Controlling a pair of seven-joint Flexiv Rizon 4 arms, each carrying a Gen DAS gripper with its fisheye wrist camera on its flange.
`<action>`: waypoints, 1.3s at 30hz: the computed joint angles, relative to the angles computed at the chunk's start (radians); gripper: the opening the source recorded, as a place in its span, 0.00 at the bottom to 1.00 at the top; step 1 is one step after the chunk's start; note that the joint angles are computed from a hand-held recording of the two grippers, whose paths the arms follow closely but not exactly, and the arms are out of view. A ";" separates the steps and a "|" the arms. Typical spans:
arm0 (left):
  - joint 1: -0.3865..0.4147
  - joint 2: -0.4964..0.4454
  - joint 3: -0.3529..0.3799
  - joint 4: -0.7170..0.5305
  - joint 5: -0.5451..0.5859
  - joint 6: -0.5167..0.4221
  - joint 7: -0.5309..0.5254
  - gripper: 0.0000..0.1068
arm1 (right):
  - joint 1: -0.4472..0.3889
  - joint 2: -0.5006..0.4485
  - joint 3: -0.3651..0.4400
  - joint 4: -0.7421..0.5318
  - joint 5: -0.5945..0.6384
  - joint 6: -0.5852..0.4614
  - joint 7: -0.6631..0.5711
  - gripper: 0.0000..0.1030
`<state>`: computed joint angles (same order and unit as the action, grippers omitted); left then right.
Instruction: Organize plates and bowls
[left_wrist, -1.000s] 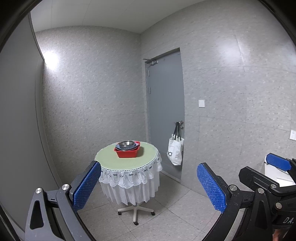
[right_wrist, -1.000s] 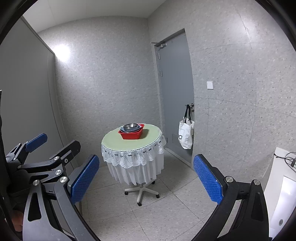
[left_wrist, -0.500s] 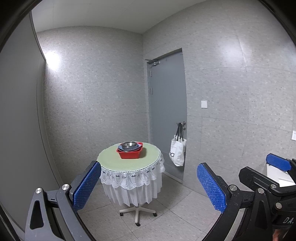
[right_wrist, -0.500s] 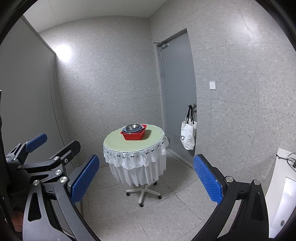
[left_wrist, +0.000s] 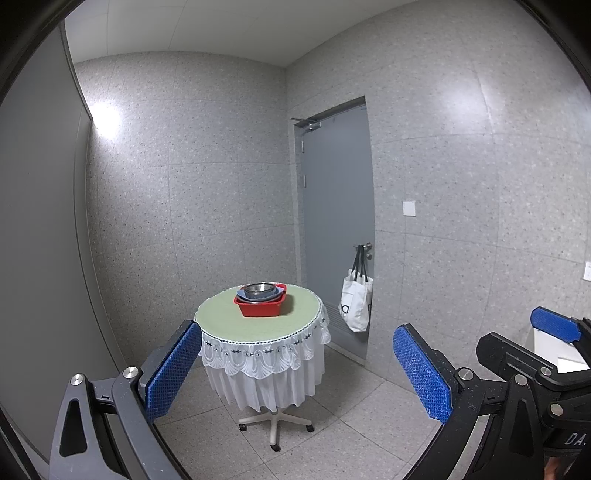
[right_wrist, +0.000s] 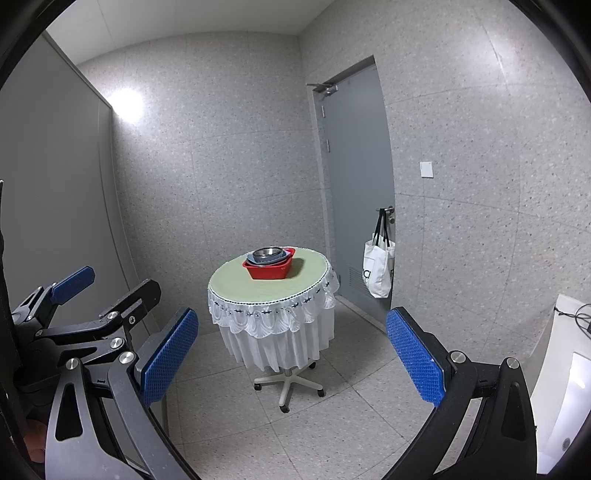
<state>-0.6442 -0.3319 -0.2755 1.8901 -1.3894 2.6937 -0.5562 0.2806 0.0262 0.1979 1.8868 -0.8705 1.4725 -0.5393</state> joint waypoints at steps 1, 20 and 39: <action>0.000 0.000 0.000 0.000 0.001 -0.001 -0.001 0.96 | 0.000 0.000 0.000 0.000 -0.002 0.000 0.002 1.00; 0.006 0.008 0.008 0.023 0.017 -0.001 -0.022 0.96 | 0.014 -0.014 -0.006 -0.010 -0.015 0.004 0.018 1.00; 0.007 0.002 0.007 0.013 0.015 0.010 -0.011 0.96 | 0.017 -0.017 -0.008 -0.014 0.002 0.007 0.004 1.00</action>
<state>-0.6374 -0.3301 -0.2685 1.9032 -1.3744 2.7032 -0.5671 0.2981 0.0091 0.1898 1.8728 -0.8681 1.4793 -0.5349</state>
